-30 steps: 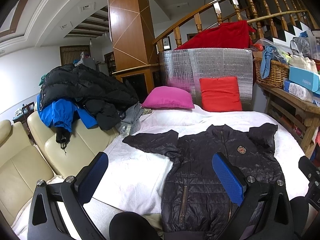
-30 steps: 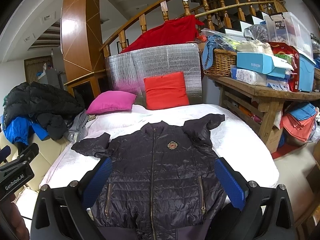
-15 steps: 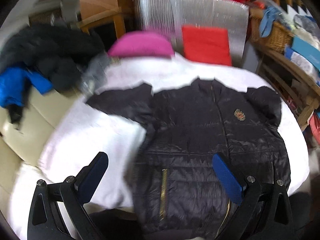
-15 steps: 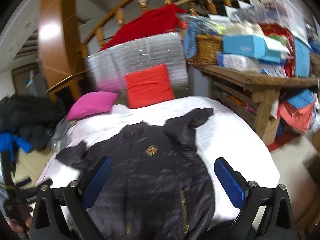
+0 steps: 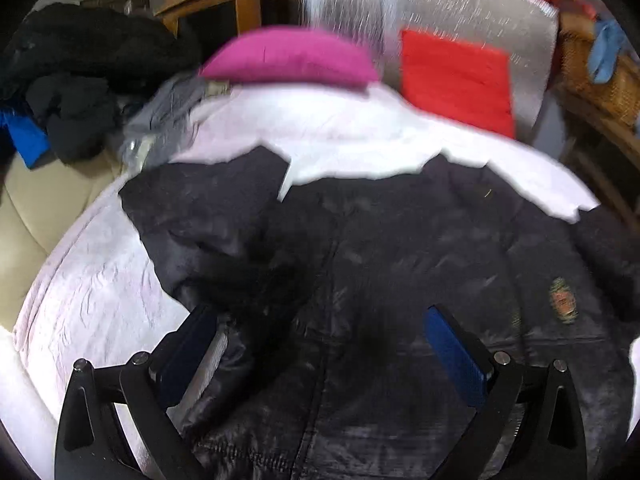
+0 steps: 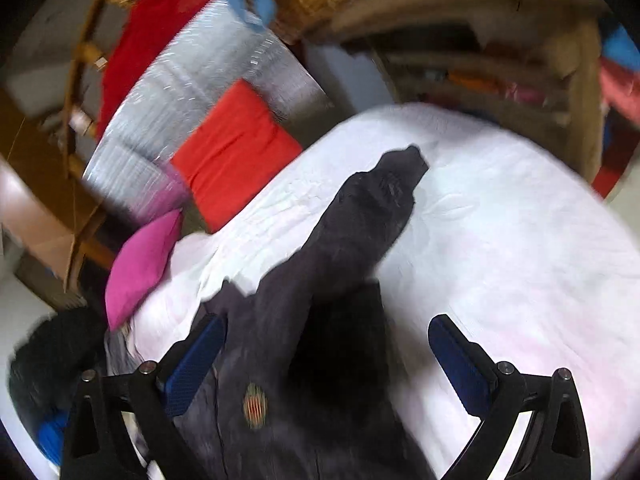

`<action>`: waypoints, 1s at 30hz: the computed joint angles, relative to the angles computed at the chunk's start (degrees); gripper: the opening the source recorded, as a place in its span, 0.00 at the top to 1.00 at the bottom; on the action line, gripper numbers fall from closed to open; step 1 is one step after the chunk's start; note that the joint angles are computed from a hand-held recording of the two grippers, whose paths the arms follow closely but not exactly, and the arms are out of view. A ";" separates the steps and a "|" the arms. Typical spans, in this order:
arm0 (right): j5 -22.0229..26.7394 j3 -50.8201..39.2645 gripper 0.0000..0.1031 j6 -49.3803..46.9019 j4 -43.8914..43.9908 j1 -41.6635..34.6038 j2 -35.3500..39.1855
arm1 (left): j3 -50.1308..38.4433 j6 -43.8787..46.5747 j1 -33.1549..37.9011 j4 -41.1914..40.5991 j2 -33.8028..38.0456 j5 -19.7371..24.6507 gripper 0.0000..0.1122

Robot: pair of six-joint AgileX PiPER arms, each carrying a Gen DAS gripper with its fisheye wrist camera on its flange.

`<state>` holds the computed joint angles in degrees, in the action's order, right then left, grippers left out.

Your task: Fold large clothes

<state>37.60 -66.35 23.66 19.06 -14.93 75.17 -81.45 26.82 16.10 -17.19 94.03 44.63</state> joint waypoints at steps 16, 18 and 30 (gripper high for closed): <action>-1.44 -24.77 0.69 -8.94 18.34 -9.14 36.54 | -5.25 0.41 -2.73 2.79 5.52 3.51 0.08; -2.93 -24.62 0.76 -5.70 11.59 -6.76 34.66 | -4.92 0.24 -2.14 2.48 4.94 3.10 0.08; -9.06 -17.76 0.82 10.14 -7.97 16.88 15.07 | -4.84 1.79 5.21 -2.95 1.87 3.15 0.08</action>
